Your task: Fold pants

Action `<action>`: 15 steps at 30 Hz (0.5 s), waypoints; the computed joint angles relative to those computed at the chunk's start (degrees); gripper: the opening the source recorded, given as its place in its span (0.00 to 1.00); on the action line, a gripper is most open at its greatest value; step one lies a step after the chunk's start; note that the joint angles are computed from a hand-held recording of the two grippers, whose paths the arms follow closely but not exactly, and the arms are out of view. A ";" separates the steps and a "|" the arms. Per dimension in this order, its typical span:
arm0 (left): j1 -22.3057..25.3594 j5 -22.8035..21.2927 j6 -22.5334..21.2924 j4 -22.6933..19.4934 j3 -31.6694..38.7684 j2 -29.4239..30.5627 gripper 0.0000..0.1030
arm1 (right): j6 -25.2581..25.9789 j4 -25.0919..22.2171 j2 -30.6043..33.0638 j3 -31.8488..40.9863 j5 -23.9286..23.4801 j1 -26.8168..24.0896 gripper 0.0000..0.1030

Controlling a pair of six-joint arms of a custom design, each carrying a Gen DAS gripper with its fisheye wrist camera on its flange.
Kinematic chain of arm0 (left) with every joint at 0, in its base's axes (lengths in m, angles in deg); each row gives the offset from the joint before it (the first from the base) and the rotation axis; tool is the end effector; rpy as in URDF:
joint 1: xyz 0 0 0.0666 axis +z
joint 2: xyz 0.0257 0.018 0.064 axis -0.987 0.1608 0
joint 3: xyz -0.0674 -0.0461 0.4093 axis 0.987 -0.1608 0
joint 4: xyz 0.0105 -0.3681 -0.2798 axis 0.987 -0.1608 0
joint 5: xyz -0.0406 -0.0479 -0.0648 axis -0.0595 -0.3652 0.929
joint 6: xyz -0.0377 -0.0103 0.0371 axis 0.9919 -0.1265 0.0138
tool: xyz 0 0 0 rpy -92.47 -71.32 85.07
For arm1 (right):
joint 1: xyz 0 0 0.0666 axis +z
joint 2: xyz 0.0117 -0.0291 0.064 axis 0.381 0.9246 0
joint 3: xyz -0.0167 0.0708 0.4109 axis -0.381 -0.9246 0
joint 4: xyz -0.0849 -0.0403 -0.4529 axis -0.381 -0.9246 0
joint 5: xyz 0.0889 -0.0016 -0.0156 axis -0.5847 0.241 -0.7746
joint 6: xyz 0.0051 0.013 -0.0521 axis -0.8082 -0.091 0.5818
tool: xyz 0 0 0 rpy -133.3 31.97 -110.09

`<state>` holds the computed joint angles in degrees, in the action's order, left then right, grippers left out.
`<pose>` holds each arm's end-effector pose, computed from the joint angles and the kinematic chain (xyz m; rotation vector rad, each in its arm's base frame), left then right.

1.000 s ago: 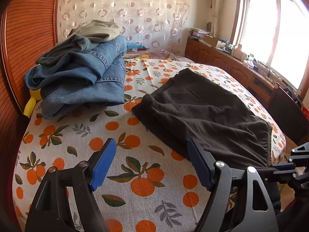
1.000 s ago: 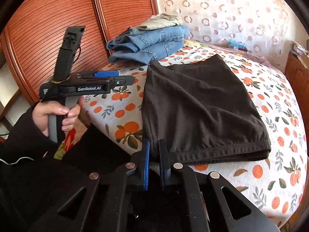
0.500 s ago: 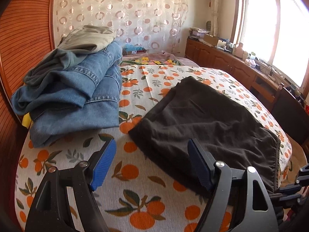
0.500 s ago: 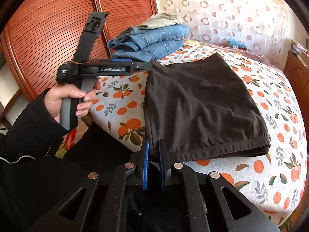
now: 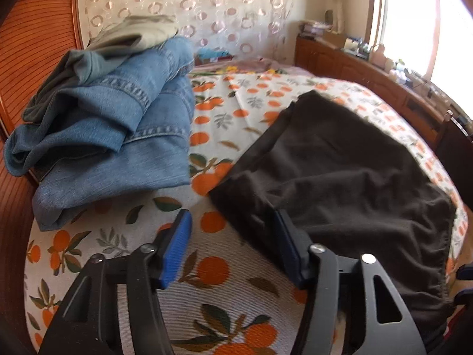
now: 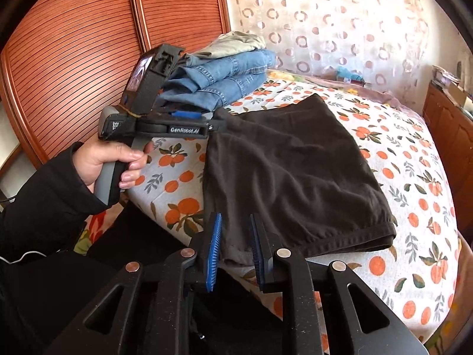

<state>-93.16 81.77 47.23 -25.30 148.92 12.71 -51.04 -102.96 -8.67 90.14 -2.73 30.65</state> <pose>0.5726 -0.1227 0.4134 0.0662 2.3908 -0.0307 0.4454 0.0797 0.4644 -0.6965 2.1676 0.4513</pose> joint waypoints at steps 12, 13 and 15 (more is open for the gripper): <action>0.60 0.69 0.81 0.61 -1.85 -2.24 0.55 | -1.20 1.35 1.11 -0.18 2.82 -1.43 0.31; 0.33 0.64 0.91 0.95 -2.31 -2.83 0.56 | -1.42 1.72 1.17 -0.19 3.46 -1.78 0.32; -0.28 1.04 0.90 1.60 -3.26 -4.05 0.58 | -2.15 2.52 1.21 -0.20 4.15 -2.74 0.33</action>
